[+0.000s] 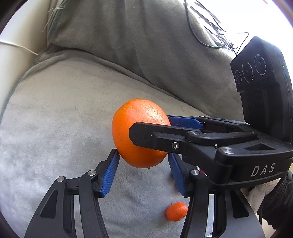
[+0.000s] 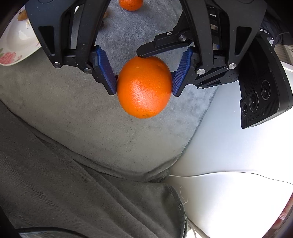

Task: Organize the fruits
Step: 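Carry the large orange onto the plate with both grippers and open them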

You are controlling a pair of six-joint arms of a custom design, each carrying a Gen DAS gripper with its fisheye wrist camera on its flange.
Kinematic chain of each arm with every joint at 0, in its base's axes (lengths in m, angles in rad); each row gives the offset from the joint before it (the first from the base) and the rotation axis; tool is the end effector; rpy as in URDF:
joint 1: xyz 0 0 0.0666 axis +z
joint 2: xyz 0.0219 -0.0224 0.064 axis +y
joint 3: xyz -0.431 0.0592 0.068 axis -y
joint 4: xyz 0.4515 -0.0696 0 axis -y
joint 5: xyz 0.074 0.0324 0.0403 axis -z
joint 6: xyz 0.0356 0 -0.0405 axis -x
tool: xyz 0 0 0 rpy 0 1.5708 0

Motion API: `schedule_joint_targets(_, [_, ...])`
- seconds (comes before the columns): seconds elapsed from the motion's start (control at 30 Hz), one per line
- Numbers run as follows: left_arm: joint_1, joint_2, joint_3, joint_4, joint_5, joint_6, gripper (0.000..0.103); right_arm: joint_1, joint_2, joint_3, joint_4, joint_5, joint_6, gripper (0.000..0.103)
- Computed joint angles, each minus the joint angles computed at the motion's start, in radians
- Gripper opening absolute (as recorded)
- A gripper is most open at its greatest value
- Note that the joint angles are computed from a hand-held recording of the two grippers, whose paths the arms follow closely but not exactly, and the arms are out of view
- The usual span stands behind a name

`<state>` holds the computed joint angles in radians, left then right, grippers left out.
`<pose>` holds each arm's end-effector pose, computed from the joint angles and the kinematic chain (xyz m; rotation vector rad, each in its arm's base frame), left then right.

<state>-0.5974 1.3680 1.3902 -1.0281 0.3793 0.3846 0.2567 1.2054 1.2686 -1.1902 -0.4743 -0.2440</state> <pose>0.4142 -0.2982 0.4859 0.4364 2.6693 -0.8267 0.4092 0.1238 0.4904 -0.1658 2.7224 0.7899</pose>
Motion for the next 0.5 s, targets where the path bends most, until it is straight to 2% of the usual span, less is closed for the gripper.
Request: schedule_joint_targets(0.5, [-0.106, 0.053, 0.094, -0.002, 0.026, 0.005, 0.054, -0.142, -0.12, -0.025, -0.096, 0.038, 0.04, 0.066])
